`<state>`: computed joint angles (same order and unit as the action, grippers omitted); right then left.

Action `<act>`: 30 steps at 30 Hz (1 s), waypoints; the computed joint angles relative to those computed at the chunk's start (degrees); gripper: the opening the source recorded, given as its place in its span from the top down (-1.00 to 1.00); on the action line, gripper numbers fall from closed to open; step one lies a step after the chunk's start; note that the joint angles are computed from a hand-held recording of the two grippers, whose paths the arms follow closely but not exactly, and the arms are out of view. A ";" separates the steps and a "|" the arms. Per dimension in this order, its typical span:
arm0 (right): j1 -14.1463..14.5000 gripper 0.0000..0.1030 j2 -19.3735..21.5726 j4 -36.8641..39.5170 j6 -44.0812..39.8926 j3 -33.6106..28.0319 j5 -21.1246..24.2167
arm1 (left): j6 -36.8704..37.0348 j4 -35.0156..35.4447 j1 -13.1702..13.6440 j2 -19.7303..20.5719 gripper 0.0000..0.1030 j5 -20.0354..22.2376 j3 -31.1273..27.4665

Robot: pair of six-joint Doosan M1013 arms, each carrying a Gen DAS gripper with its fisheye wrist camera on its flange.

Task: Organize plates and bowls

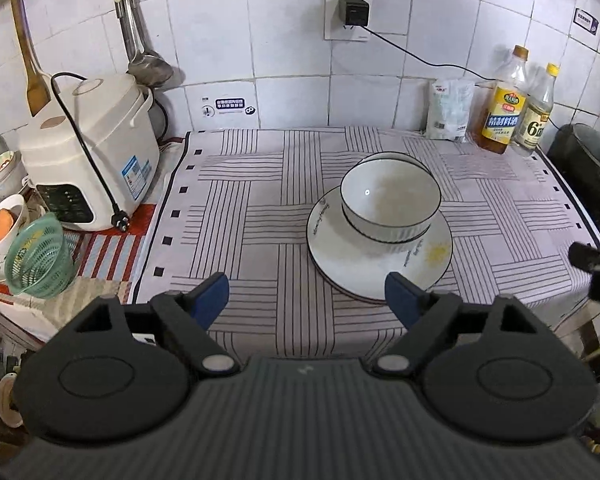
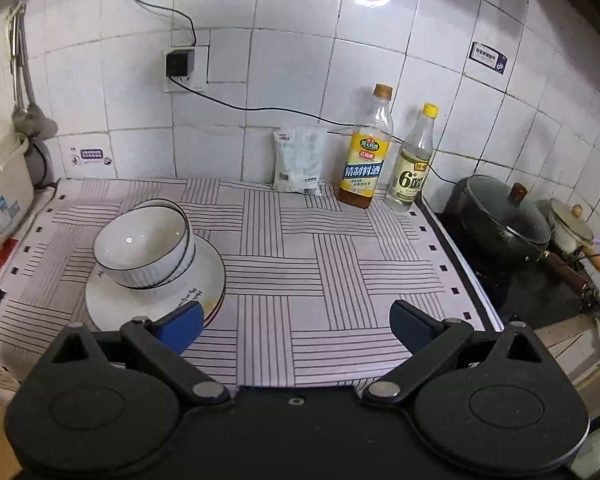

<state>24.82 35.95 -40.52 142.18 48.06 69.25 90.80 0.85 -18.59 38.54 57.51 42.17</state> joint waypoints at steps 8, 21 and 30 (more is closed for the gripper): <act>1.04 -0.95 -1.22 -1.78 2.10 1.85 -0.62 | -3.75 2.61 0.05 -0.21 -0.70 2.59 0.33; 2.91 -0.94 -3.47 -10.75 5.85 7.41 -4.47 | -3.56 3.72 0.01 -2.11 -0.70 1.43 3.74; 2.83 -0.95 -3.75 -9.96 8.11 8.07 -5.99 | -3.86 4.67 -0.13 -2.86 -0.70 -0.23 5.17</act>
<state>27.65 32.20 -50.48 150.29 56.13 63.26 86.93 5.51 -18.73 35.68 57.27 47.34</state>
